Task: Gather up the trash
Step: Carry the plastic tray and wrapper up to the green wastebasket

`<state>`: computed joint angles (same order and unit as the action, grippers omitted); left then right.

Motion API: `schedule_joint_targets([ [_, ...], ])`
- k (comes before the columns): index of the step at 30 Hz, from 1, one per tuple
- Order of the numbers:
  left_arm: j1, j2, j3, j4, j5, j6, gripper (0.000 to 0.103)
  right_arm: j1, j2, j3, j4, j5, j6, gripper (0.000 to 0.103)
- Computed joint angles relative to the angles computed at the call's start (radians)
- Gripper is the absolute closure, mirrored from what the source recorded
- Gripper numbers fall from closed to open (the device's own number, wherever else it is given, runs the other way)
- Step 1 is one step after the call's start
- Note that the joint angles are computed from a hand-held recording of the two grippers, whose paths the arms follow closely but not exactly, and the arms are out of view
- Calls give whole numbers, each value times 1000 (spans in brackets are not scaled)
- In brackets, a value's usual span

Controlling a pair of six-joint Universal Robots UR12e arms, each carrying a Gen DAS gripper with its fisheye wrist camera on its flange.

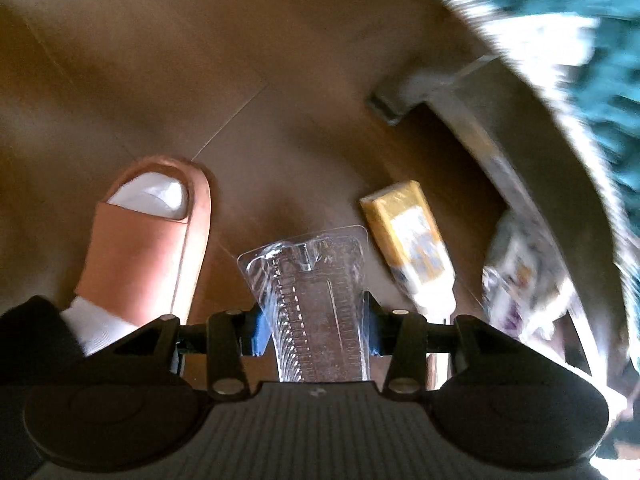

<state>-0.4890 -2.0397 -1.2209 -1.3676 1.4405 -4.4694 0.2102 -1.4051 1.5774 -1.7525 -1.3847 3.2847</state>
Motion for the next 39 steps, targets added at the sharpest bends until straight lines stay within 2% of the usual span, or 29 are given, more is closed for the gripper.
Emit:
schedule_joint_targets([
  [9,-44,59,63,-10,70,75,59,-18,-118,14,-95,25,4,100],
  [15,-81,71,136,-11,136,137,59,-30,-190,17,-148,21,-13,100],
  [21,-116,75,217,21,193,204,59,-59,-259,16,-203,39,-37,100],
  [24,-136,70,259,50,222,261,59,-77,-290,7,-223,42,-61,100],
  [27,-154,57,314,70,235,307,59,-98,-318,-1,-252,36,-87,100],
  [33,-189,4,463,102,271,400,59,-172,-375,-23,-287,61,-107,100],
  [39,-224,-98,692,102,282,492,59,-246,-414,-50,-326,81,-132,100],
])
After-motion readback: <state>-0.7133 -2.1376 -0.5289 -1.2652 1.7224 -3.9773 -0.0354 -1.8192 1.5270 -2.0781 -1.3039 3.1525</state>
